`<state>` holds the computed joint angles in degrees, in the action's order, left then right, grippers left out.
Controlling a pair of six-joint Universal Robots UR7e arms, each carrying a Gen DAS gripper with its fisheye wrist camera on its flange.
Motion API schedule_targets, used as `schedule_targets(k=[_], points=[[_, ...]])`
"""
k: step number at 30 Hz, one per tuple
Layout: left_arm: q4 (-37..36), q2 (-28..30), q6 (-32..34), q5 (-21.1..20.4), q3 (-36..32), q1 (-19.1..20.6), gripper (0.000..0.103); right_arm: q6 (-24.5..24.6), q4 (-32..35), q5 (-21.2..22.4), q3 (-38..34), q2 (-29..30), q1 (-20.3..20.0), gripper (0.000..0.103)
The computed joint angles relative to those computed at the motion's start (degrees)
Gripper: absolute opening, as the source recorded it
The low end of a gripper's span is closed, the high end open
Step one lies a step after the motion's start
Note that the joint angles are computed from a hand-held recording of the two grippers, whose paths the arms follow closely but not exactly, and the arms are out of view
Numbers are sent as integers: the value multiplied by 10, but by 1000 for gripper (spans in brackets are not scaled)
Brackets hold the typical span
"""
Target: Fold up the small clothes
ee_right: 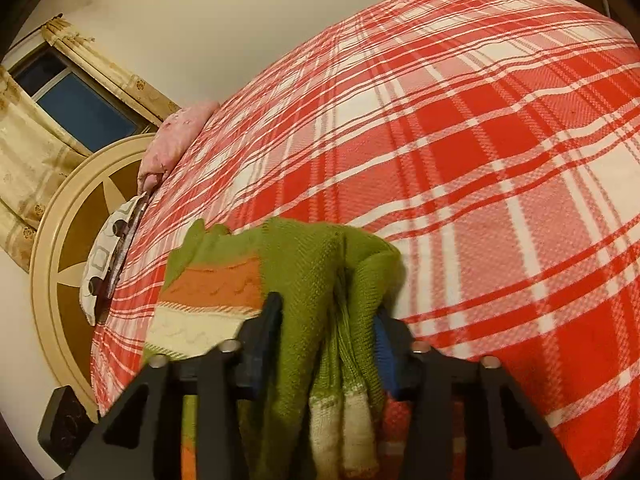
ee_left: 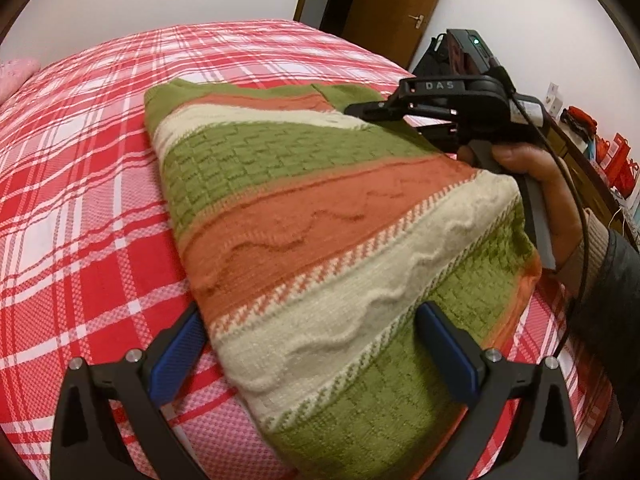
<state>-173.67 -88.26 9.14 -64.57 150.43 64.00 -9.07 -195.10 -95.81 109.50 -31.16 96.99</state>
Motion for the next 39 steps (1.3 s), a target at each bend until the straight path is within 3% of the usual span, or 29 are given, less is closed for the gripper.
schedule_targets(k=[3,7,20,27,34,39], points=[[-3,-3,5,-6,1,2,97,-2,-3,5,-1,3,0,34],[-6,-11,10,-10,9,-2,89,13,-3,49,6,-1,-20,32],[28,-34,-8,4,8,-16,56,-6,-69,-2,18,9,14,29],[50,-67,-14,3,7,-23,32,-15,-91,-16,26,7,24,28],[69,-90,-16,-3,7,-29,27,-11,-108,-23,40,0,41,28],[108,-142,-20,-5,16,-46,27,-2,-116,-25,53,-8,55,28]])
